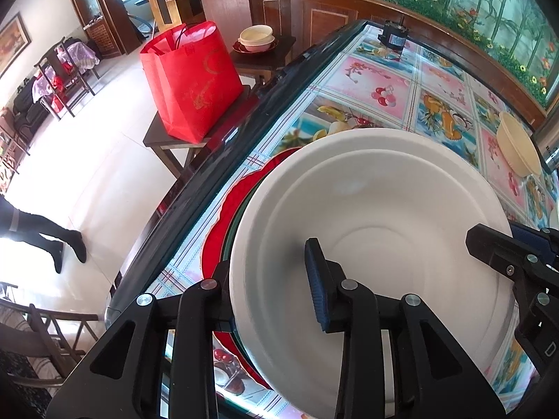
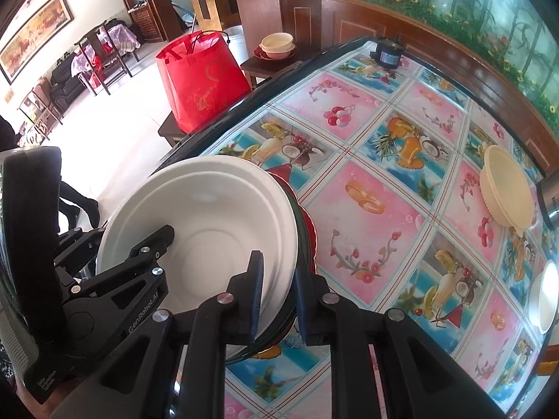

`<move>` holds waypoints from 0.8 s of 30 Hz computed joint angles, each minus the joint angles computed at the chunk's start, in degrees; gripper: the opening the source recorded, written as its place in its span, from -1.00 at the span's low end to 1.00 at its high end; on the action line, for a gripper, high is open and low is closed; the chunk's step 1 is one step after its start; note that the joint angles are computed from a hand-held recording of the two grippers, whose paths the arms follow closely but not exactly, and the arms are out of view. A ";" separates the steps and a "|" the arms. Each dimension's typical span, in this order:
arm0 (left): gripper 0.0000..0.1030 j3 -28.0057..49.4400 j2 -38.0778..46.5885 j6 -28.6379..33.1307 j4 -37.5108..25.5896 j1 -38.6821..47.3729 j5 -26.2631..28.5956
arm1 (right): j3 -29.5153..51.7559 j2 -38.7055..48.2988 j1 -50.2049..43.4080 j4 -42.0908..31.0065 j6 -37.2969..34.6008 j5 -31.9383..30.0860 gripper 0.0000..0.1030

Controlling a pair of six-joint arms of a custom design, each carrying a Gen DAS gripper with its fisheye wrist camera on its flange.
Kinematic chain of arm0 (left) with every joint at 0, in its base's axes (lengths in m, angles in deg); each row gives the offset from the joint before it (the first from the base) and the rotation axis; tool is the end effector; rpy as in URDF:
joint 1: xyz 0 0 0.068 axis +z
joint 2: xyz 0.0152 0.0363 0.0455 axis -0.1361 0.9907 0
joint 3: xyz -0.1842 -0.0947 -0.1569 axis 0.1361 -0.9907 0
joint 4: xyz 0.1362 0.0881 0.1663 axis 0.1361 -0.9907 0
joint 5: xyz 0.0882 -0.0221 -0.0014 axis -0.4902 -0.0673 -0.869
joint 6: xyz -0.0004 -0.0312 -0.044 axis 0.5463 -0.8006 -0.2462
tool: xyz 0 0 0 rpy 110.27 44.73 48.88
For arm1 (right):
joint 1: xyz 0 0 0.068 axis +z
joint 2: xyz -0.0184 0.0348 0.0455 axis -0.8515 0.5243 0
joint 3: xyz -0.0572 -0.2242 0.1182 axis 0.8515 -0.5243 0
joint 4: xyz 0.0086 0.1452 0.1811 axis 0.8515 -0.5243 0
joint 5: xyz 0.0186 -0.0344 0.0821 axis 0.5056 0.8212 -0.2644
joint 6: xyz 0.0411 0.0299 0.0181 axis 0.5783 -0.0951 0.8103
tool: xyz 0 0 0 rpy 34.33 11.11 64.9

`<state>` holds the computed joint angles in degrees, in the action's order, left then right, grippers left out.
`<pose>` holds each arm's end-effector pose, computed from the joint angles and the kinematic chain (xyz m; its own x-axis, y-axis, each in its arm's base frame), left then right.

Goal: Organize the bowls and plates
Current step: 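Open the right tool to release the white plates onto the stack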

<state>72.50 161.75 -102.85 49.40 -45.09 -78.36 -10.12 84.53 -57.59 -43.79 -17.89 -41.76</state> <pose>0.2951 -0.2106 0.0780 -0.8911 0.0258 -0.4530 0.0016 0.9986 0.0537 0.3348 0.0101 0.1043 -0.8680 -0.1880 -0.4597 -0.2407 0.9689 0.0582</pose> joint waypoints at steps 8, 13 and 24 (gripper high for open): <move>-0.38 -0.06 -0.66 0.53 0.10 0.11 -0.57 | 0.49 -0.12 -0.23 -1.94 -0.76 -0.40 -0.53; -0.30 -0.35 -1.34 0.95 0.18 0.03 -1.01 | -0.10 -0.75 -0.76 -1.55 -0.54 -0.59 -0.53; 0.00 -1.26 -4.23 1.47 0.63 0.07 -5.53 | 0.54 -0.59 -2.35 -2.39 -0.36 -2.00 -0.48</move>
